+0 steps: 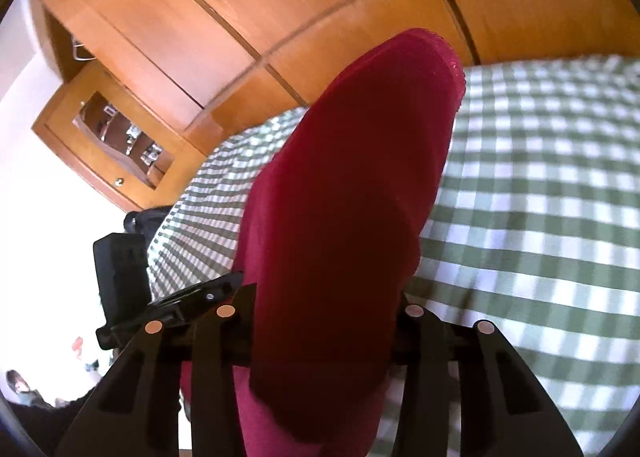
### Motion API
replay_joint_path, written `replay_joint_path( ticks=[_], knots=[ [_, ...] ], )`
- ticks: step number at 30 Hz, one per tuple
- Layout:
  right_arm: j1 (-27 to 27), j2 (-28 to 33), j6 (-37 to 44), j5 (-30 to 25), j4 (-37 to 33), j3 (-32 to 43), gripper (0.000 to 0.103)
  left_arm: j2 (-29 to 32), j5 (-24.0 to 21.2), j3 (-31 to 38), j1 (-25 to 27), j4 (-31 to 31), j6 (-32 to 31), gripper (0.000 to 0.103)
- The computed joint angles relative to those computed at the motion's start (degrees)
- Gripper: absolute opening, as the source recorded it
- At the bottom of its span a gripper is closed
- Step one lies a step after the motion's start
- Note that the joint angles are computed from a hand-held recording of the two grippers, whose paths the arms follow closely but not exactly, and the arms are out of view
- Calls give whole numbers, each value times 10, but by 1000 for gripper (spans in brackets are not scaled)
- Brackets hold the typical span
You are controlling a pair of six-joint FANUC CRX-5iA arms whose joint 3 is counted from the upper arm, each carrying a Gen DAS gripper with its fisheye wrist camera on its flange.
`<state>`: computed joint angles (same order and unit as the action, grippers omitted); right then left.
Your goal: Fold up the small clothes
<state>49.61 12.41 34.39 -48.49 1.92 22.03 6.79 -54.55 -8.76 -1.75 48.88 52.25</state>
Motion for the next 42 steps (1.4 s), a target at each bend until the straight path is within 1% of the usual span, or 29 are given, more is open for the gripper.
replay_joint_path(
  ticks=[4, 8, 11, 12, 16, 17, 18, 19, 20, 21, 22, 23, 24, 25, 26, 27, 28, 30, 31, 32, 34, 35, 37, 39, 40, 42],
  knots=[
    [16, -32, -53, -24, 76, -29, 40, 4, -6, 15, -25, -4, 3, 22],
    [25, -85, -120, -49, 165, -82, 40, 34, -17, 58, -68, -3, 10, 22],
    [27, -139, -190, -73, 239, -140, 40, 73, -25, 124, -117, -19, 19, 22],
    [28, -150, -207, -79, 255, -152, 40, 94, -30, 160, -139, -28, 27, 22],
    [31, -229, -341, -107, 336, -252, 40, 172, -60, 300, -201, -70, 62, 22],
    [34, -247, -375, -119, 342, -276, 40, 201, -75, 351, -221, -93, 76, 22],
    [37, -259, -406, -134, 342, -293, 40, 217, -87, 380, -232, -108, 84, 22],
    [40, -271, -436, -153, 333, -311, 41, 236, -103, 415, -245, -131, 95, 21],
    [39, -280, -453, -166, 318, -326, 41, 258, -122, 455, -260, -162, 110, 19],
    [37, -290, -474, -171, 297, -343, 45, 279, -145, 496, -274, -197, 127, 18],
    [37, -301, -499, -165, 282, -366, 52, 296, -161, 525, -287, -229, 141, 19],
    [42, -314, -533, -154, 283, -394, 55, 302, -164, 536, -294, -246, 149, 21],
    [49, -327, -569, -141, 302, -421, 59, 302, -158, 534, -300, -256, 158, 26],
    [56, -341, -608, -123, 326, -446, 61, 298, -148, 524, -302, -255, 165, 30],
    [59, -344, -619, -121, 334, -450, 64, 293, -140, 516, -303, -257, 170, 31],
    [60, -338, -610, -132, 333, -441, 74, 283, -131, 502, -305, -264, 173, 34],
    [65, -326, -589, -163, 327, -419, 80, 279, -128, 499, -303, -265, 174, 36],
    [74, -315, -547, -231, 319, -384, 81, 269, -121, 489, -299, -267, 188, 39],
    [89, -303, -533, -273, 332, -363, 81, 258, -113, 480, -297, -271, 199, 42],
    [102, -298, -524, -303, 349, -351, 81, 248, -103, 468, -295, -270, 204, 41],
    [123, -290, -501, -344, 373, -335, 81, 207, -54, 413, -290, -261, 198, 41],
    [134, -285, -486, -361, 385, -325, 81, 197, -41, 400, -289, -260, 195, 42],
    [143, -278, -466, -370, 393, -315, 80, 157, -2, 349, -289, -258, 176, 42],
    [155, -265, -458, -377, 394, -304, 75, 133, 23, 318, -291, -260, 163, 42],
    [165, -264, -460, -383, 391, -302, 73, 124, 29, 305, -290, -259, 158, 42],
    [152, -245, -452, -360, 377, -293, 71, 114, 38, 290, -293, -266, 153, 42]
  ],
)
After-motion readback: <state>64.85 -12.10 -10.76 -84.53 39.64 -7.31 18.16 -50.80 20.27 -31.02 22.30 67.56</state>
